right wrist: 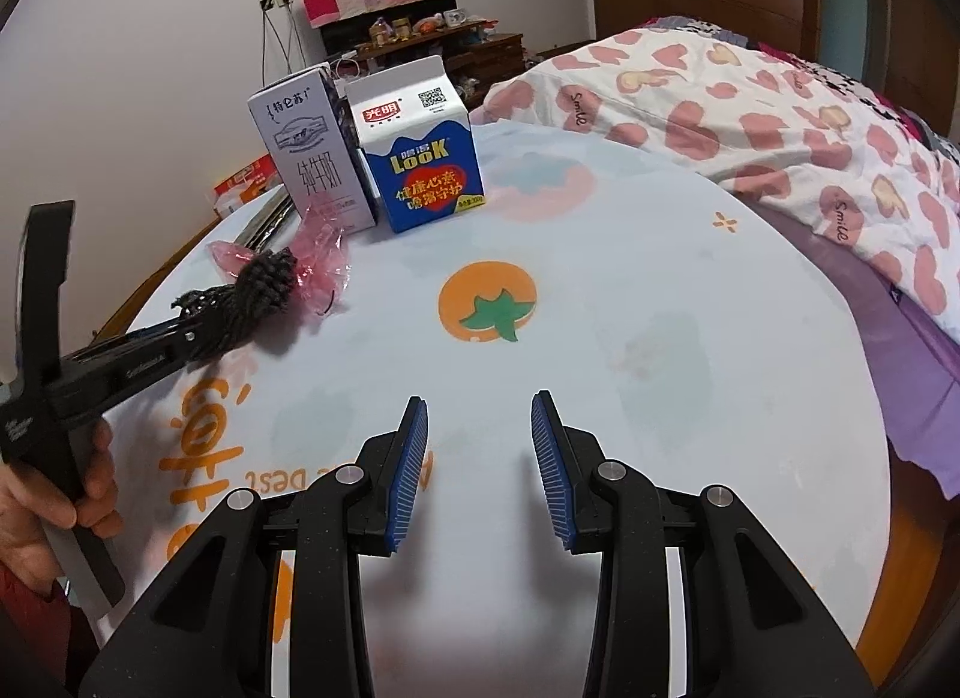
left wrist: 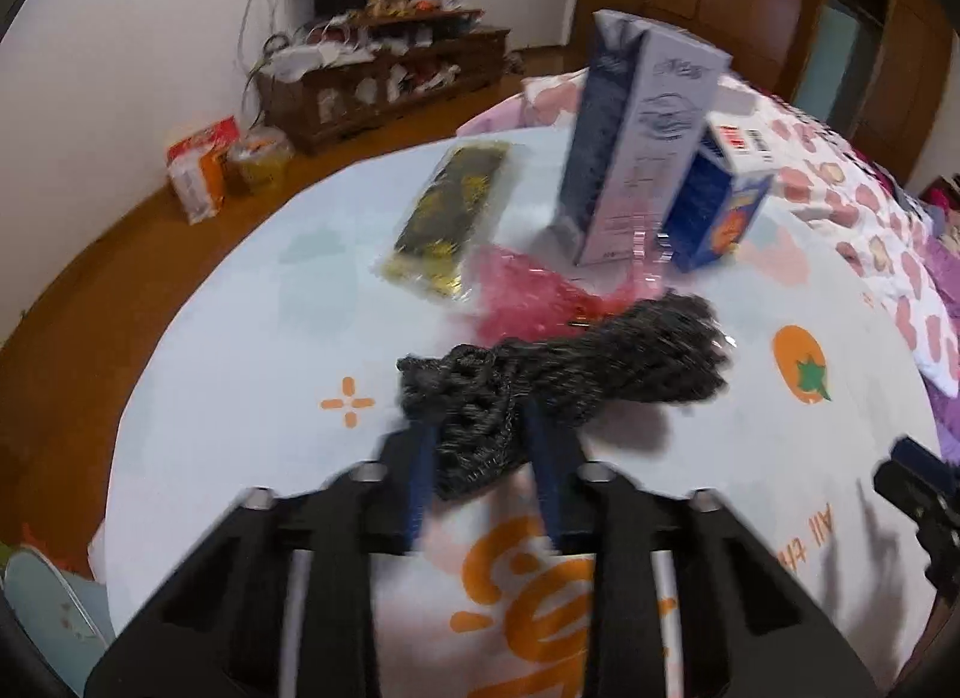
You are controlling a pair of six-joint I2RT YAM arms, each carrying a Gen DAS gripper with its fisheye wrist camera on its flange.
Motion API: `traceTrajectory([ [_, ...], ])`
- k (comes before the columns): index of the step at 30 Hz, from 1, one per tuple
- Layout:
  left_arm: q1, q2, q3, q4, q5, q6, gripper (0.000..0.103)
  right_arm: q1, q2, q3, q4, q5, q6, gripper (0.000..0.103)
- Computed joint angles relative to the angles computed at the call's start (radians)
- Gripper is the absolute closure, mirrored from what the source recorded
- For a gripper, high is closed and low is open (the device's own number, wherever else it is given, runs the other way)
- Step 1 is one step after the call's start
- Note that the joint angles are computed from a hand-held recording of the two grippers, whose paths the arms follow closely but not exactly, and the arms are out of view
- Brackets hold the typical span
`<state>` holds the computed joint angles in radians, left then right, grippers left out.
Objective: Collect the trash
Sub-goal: 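Grasp the black mesh net with the left tool while the right tool grasps the pink bag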
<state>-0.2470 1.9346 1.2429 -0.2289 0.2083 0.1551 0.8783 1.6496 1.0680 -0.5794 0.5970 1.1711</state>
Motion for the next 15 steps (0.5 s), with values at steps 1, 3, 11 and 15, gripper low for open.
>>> traceTrajectory([
  [1, 0.002, -0.009, -0.006, -0.005, 0.007, 0.001, 0.088, -0.005, 0.005, 0.002, 0.01, -0.002, -0.01, 0.066],
  [3, 0.009, -0.052, -0.049, 0.008, 0.0, 0.01, 0.088, -0.016, 0.017, 0.013, 0.029, -0.008, -0.03, 0.066],
  [11, 0.113, -0.298, -0.237, 0.006, 0.065, 0.032, 0.088, -0.091, 0.113, 0.11, 0.18, -0.11, -0.176, 0.066],
  [15, 0.207, -0.385, -0.311, 0.023, 0.086, 0.029, 0.088, -0.121, 0.198, 0.211, 0.219, -0.152, -0.241, 0.066],
])
